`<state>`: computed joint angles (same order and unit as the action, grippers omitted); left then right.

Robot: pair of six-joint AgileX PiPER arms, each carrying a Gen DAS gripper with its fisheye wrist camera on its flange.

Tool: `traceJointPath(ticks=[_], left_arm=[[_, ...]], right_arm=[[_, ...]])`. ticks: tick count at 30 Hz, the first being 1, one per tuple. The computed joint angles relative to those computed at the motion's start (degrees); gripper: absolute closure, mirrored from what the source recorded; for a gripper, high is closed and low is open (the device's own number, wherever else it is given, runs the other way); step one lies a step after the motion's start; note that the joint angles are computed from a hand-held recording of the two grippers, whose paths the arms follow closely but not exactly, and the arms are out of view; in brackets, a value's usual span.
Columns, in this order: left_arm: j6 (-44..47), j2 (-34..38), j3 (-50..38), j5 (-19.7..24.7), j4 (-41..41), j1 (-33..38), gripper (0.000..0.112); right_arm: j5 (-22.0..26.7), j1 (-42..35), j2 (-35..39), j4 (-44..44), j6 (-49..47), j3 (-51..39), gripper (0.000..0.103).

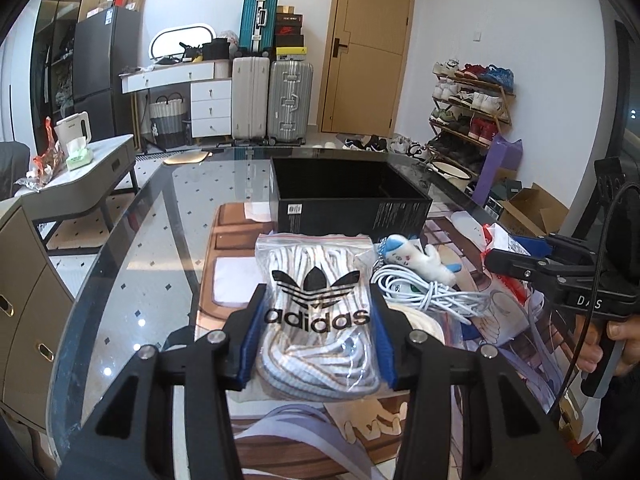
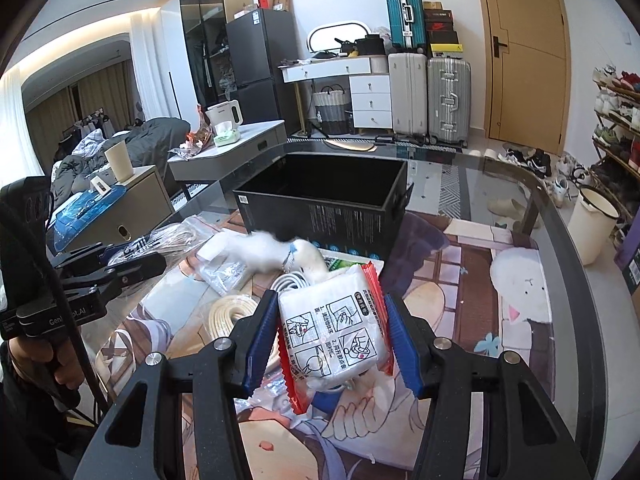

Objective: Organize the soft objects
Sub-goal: 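Lift the white-and-red packet with the right gripper while the left gripper lifts the adidas bag over the box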

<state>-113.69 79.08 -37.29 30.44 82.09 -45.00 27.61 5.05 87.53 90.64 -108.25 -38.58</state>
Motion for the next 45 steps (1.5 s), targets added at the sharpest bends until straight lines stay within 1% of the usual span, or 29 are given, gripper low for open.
traceJointPath(ticks=[9, 16, 23, 29, 33, 38, 43, 45], left_arm=[[0.51, 1.47, -2.32, 2.49, 0.64, -0.38, 0.067], [-1.33, 4.59, -4.91, 3.37, 3.92, 0.93, 0.067], [-0.18, 7.81, -9.50, 1.95, 5.92, 3.94, 0.067], [1.70, 10.47, -13.70, -0.40, 6.50, 7.00, 0.067], [1.07, 12.20, -15.68, -1.58, 8.03, 8.55, 0.067], [3.21, 14.31, -18.64, -3.76, 7.56, 11.17, 0.067], [4.09, 16.68, -21.69, -6.33, 7.86, 13.71, 0.067], [5.61, 18.10, -23.12, -7.07, 6.81, 14.37, 0.067]], right_arm=[[-0.39, 1.52, -0.33, 1.20, -0.59, -1.28, 0.049], [-0.41, 2.31, 1.37, 2.60, -1.29, -3.68, 0.049], [-0.76, 3.12, 3.58, 2.93, -1.04, -6.98, 0.049], [-1.17, 3.70, 6.07, 2.03, 0.30, -11.03, 0.049], [-1.30, 4.19, 7.97, 1.58, 1.32, -13.92, 0.049], [-0.92, 4.59, 10.77, 0.80, 2.72, -17.61, 0.049], [-1.20, 5.41, 13.94, -2.24, 6.58, -22.31, 0.049], [-1.02, 5.36, 13.80, -2.21, 6.53, -22.23, 0.049]])
